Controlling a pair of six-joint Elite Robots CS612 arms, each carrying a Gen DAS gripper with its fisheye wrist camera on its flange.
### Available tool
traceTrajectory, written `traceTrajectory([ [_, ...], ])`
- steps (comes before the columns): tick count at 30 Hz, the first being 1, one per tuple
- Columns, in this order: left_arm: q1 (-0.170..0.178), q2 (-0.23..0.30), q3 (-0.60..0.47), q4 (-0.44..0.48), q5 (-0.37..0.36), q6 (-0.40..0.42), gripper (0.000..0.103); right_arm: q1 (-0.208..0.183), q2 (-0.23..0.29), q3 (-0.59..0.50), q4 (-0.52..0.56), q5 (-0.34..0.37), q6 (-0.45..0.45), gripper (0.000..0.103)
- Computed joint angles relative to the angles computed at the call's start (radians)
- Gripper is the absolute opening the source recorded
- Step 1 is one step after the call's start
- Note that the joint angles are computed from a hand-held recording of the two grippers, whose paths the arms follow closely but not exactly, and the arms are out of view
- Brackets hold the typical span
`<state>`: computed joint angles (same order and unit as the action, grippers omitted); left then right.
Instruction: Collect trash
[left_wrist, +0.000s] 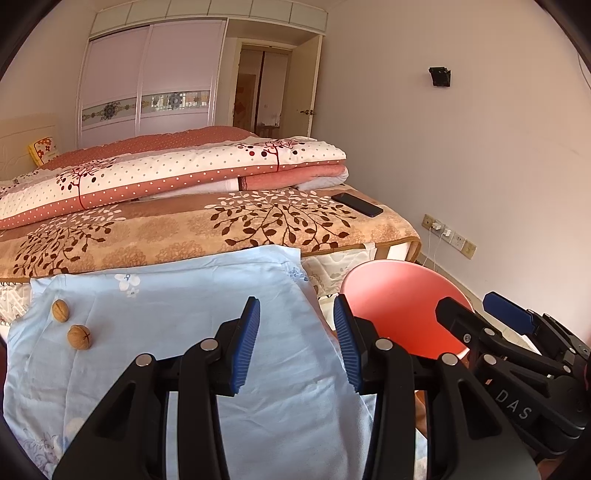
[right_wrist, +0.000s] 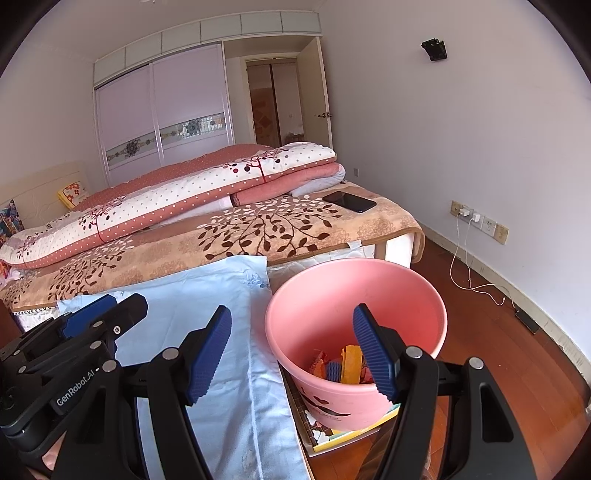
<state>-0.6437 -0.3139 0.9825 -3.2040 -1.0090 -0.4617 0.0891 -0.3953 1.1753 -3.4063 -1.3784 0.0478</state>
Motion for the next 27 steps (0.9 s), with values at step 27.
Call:
traceTrajectory([
  [27,0.019,-0.027,0.059,0.037,0.046,-0.098,0.042,0.021,0.016,-0.037,0.061,0.035,-0.074,0.067],
])
